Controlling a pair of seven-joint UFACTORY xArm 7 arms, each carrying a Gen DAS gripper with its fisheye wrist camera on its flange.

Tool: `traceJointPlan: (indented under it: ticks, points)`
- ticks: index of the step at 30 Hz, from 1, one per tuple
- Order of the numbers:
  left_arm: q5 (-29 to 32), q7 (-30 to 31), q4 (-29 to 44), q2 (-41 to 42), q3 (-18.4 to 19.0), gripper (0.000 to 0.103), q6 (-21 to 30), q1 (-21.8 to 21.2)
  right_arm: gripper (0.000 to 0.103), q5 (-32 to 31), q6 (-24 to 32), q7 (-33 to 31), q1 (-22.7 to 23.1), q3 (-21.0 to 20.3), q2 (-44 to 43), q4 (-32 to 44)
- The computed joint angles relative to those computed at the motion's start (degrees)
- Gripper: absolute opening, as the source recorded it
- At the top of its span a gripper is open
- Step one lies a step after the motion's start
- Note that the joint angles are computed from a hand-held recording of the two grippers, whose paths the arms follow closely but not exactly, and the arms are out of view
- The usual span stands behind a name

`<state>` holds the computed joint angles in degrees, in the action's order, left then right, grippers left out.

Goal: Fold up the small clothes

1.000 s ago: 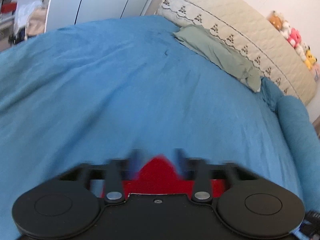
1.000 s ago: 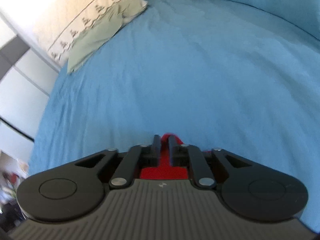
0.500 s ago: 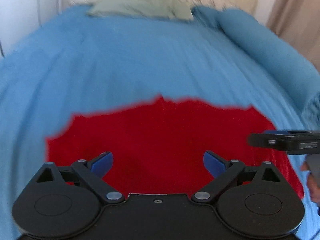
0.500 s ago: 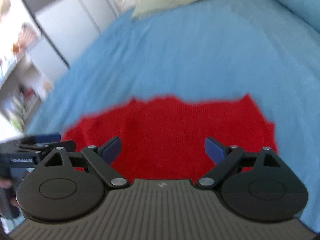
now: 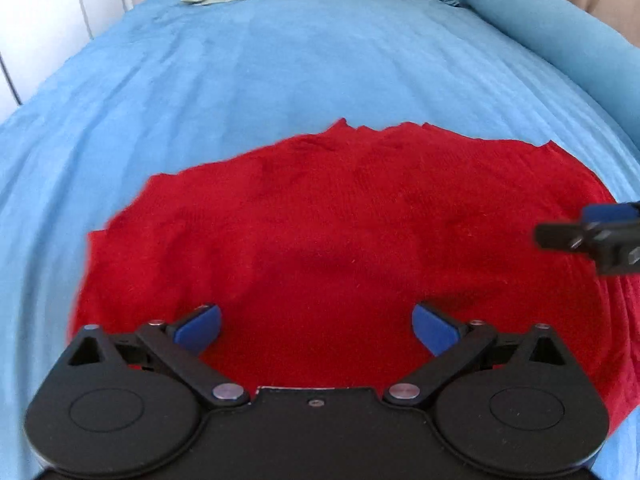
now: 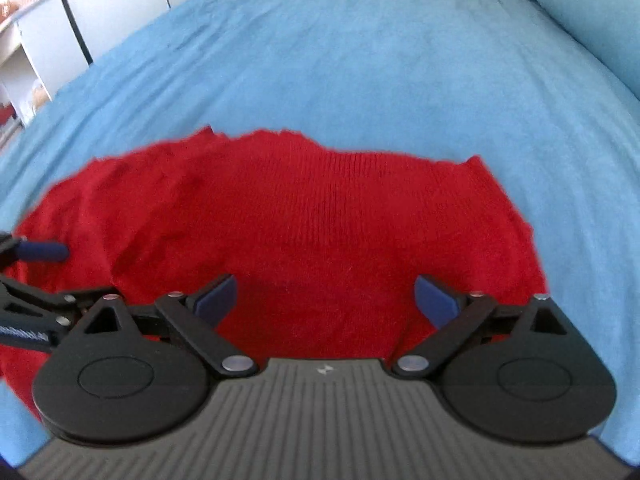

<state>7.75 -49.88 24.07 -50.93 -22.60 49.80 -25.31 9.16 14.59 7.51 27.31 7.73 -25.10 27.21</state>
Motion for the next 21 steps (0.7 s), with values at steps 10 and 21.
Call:
traceJointPlan:
  ticks: [10, 21]
  points:
    - [-9.5, -9.4, -4.4, -19.3, -2.9, 0.103, 24.7, -7.7, 0.103, 3.4, 18.6, 2.8, -0.3, -3.6, -27.5, -11.4]
    - [-8.7, -10.8, -3.2, -20.3, -4.0, 0.103, 26.6, -8.6, 0.103, 2.0, 22.7, 4.0, -1.8, -4.1, -37.1, -17.3]
